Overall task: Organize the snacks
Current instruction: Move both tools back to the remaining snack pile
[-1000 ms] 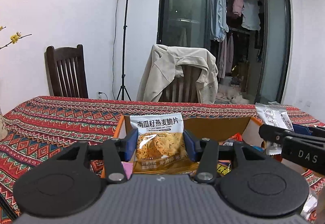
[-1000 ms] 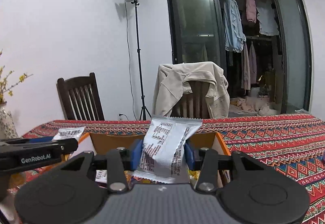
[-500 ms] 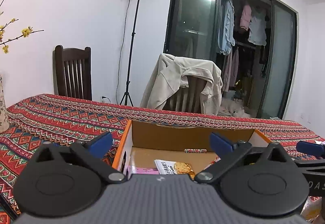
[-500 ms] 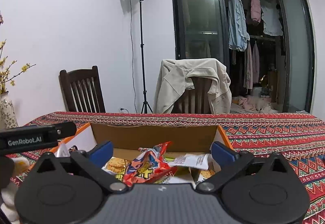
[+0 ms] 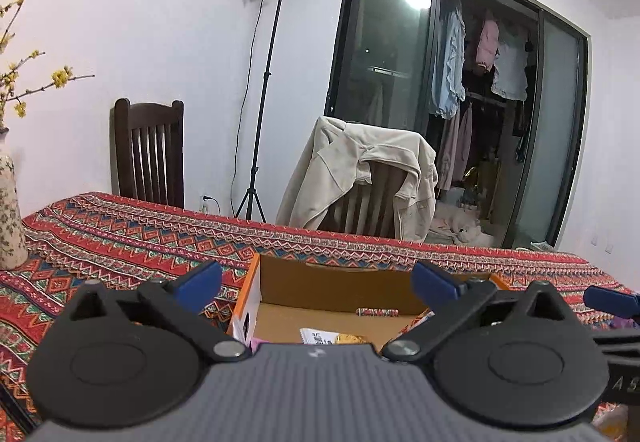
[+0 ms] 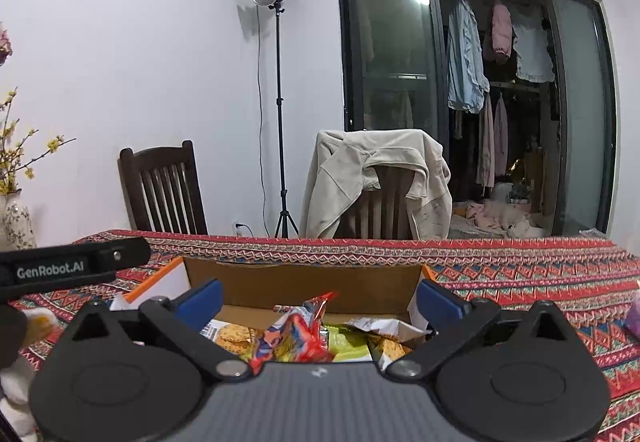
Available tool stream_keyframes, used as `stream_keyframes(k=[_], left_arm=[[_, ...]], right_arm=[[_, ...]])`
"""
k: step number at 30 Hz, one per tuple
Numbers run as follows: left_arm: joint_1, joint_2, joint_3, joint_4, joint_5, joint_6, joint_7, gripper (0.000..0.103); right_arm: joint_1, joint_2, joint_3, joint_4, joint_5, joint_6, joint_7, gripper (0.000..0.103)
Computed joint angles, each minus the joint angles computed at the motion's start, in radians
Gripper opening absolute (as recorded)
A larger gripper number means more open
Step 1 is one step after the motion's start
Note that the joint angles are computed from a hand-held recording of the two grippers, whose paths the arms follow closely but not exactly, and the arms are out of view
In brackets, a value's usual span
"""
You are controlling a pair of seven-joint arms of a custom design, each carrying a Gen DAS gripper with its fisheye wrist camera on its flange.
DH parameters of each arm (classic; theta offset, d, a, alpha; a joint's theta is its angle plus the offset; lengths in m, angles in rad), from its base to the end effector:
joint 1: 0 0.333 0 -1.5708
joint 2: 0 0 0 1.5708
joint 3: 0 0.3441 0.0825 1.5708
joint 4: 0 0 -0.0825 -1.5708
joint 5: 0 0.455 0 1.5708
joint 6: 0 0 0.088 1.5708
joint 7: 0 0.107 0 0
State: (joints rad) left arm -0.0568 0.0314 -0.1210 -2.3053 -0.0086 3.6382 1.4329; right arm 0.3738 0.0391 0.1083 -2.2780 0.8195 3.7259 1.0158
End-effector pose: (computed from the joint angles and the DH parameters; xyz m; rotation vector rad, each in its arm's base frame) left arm 0.5957 -0.1053 0.4749 -1.4351 1.4734 -1.2712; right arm 0.5565 0.1813 0.4637 -1.4142 1.4083 -0.9959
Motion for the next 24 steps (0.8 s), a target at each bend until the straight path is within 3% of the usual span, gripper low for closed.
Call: stream_keyframes(k=[7, 13, 20, 24], left_arm=[[0.03, -0.079, 0.007, -0.048, 0.115, -0.047, -0.12, 0.103], [0.055, -0.151, 0.004, -0.126, 0.16, -0.052, -0.165, 0.103], [0.062, -0.233, 0.043, -0.223, 0.309, -0.058, -0.27, 0.103], [0.071, -0.272, 0.047, -0.281, 0.346, -0.048, -0.293, 0.103]], right_arm=[[0.018, -0.067, 0.022, -0.044, 0.073, -0.011, -0.102, 0.103], [0.025, -0.139, 0.045, -0.119, 0.114, -0.014, -0.121, 0.103], [0.03, -0.227, 0.072, -0.229, 0.175, -0.021, -0.126, 0.103], [0.025, -0.264, 0.102, -0.267, 0.283, -0.032, -0.202, 0.103]])
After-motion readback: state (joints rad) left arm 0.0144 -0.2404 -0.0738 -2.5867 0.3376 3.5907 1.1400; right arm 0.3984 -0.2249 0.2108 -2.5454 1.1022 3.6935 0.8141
